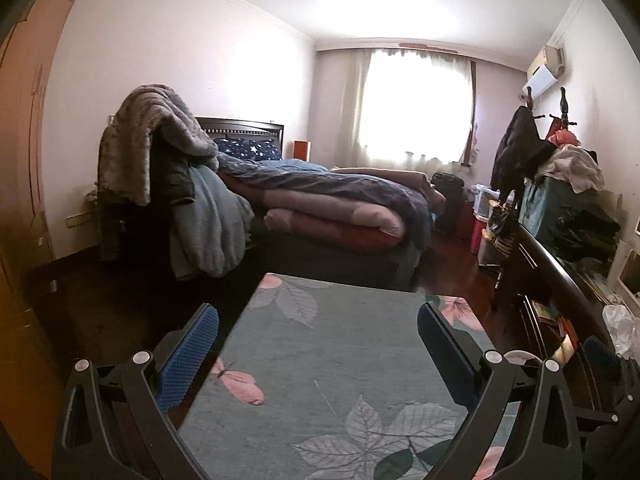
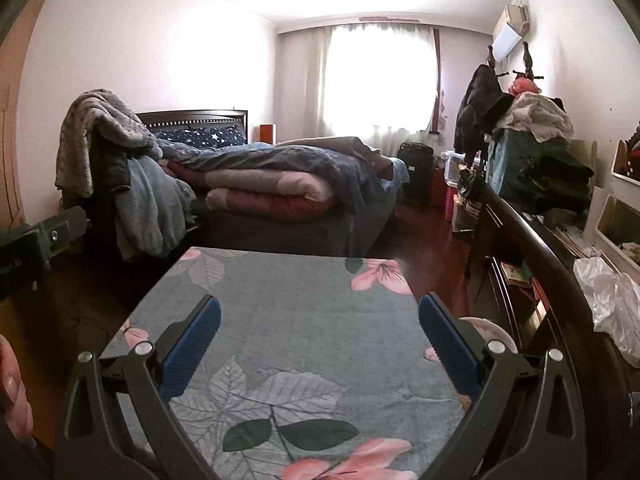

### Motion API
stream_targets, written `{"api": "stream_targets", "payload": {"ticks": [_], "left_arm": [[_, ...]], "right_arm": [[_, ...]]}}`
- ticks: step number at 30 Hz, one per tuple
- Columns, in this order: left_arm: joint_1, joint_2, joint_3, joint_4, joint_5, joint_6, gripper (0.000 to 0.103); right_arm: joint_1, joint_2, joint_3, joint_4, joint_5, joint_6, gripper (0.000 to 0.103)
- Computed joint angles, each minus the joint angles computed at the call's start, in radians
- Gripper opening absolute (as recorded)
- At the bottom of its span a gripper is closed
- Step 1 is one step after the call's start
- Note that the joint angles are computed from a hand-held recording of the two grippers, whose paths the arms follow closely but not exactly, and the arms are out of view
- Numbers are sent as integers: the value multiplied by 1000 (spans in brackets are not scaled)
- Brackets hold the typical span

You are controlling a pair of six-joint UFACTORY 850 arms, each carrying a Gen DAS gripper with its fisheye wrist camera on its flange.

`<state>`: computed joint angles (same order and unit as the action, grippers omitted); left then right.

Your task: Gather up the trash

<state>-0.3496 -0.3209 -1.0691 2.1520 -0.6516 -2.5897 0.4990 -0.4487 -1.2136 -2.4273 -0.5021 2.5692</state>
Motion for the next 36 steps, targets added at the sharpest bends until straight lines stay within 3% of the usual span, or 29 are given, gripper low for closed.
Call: {"api": "stream_targets", "payload": {"ticks": [20,36], "left_arm": [[30,9,9,35,56,-74,99],[22,11,18,-3,19,-49,99]], "right_arm": [[11,11,8,39,-17,-43,99],[13,14,17,40,-7,-55,99]]}}
